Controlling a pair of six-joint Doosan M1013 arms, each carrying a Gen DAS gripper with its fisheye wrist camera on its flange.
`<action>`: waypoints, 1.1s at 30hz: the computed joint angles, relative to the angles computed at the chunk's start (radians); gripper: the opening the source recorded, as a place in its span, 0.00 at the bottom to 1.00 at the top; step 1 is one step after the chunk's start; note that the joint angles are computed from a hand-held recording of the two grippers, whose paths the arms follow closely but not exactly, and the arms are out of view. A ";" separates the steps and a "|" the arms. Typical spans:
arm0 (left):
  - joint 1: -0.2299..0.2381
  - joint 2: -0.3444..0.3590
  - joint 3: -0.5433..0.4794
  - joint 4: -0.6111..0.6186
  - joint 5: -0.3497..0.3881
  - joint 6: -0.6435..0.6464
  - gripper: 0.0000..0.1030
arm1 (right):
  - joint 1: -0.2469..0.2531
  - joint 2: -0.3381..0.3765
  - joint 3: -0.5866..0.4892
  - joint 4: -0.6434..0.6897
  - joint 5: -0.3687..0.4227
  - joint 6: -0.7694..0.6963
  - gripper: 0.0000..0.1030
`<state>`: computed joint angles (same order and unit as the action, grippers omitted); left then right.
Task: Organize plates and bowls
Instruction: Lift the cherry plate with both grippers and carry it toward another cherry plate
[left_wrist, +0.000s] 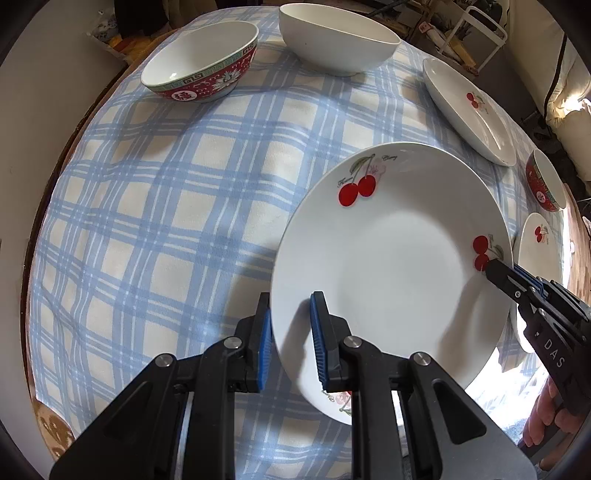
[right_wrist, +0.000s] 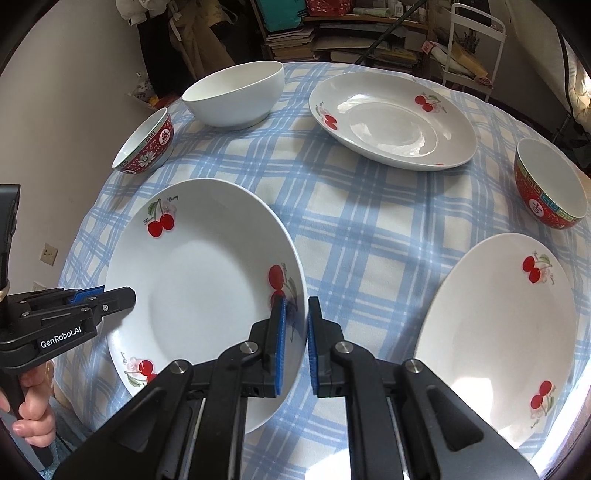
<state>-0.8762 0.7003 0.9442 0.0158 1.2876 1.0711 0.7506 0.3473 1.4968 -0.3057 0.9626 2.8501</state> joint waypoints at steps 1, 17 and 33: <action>-0.001 0.003 -0.003 -0.002 0.006 0.002 0.19 | 0.000 0.001 0.000 0.002 0.003 0.000 0.12; -0.011 0.079 -0.102 0.018 0.087 0.007 0.19 | -0.015 0.027 -0.001 0.067 0.013 -0.034 0.13; -0.032 0.061 -0.066 0.072 0.065 -0.014 0.19 | -0.013 0.040 -0.022 0.067 0.047 -0.044 0.14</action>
<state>-0.9079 0.7614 0.8785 0.0879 1.3524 1.0573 0.7377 0.3874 1.4750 -0.2384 1.0093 2.8056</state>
